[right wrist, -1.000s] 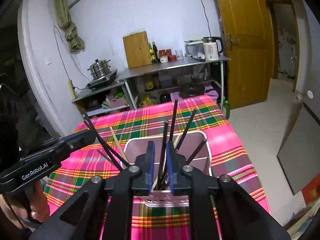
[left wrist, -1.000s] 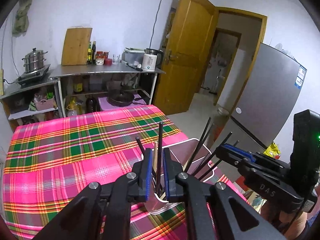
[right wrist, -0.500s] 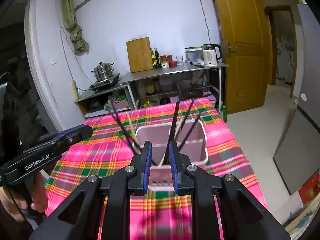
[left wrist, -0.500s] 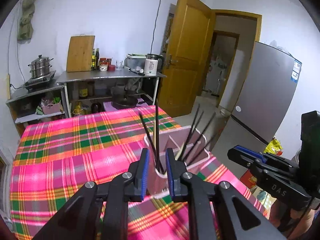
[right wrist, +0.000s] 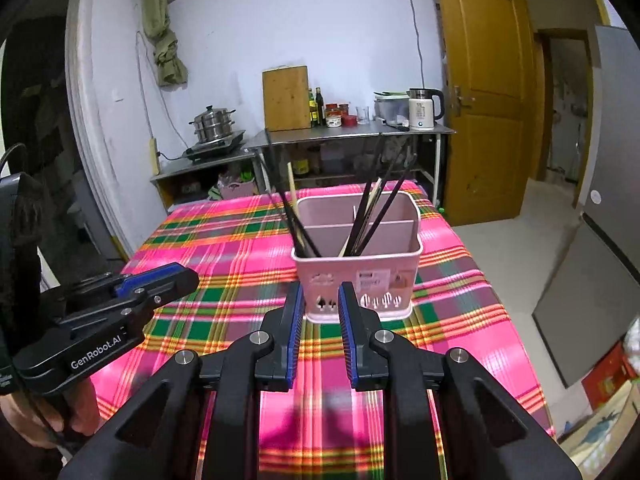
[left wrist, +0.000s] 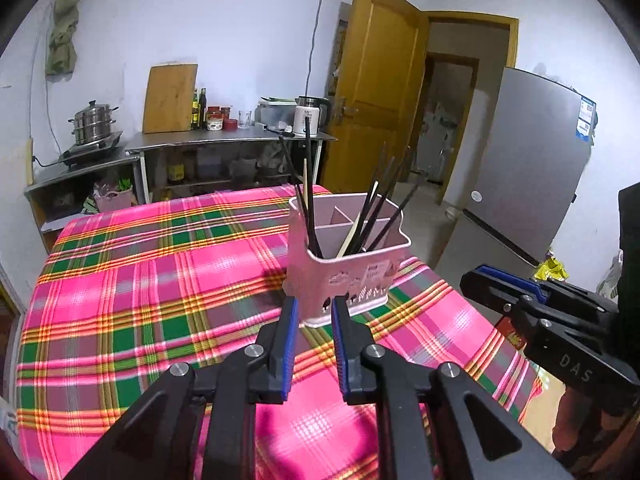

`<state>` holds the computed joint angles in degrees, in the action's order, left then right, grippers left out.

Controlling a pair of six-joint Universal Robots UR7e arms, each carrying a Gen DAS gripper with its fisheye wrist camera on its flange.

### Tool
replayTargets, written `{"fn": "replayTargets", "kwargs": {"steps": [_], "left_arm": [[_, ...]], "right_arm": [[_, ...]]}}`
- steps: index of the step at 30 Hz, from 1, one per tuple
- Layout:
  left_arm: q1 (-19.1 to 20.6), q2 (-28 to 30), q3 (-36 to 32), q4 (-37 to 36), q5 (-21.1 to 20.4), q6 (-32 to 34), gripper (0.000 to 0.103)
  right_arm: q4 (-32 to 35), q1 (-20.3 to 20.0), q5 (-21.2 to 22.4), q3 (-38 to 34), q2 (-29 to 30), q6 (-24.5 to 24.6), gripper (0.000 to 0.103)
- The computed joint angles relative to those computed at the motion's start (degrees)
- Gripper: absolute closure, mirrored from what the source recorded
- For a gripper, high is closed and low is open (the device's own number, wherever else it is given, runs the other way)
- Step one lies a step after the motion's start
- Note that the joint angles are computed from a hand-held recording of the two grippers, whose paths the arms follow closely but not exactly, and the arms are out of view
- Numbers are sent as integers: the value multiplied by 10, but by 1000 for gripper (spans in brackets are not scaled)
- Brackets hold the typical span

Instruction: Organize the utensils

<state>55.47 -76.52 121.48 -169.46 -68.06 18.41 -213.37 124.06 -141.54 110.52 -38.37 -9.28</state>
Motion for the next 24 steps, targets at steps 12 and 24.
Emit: {"fn": "replayTargets", "kwargs": {"steps": [12, 24], "left_arm": [[-9, -64, 85, -32, 10, 10, 87], [0, -80, 114, -39, 21, -4, 87]], "right_arm": [[-16, 25, -27, 35, 25, 49, 84], [-10, 29, -30, 49, 44, 75, 84]]}}
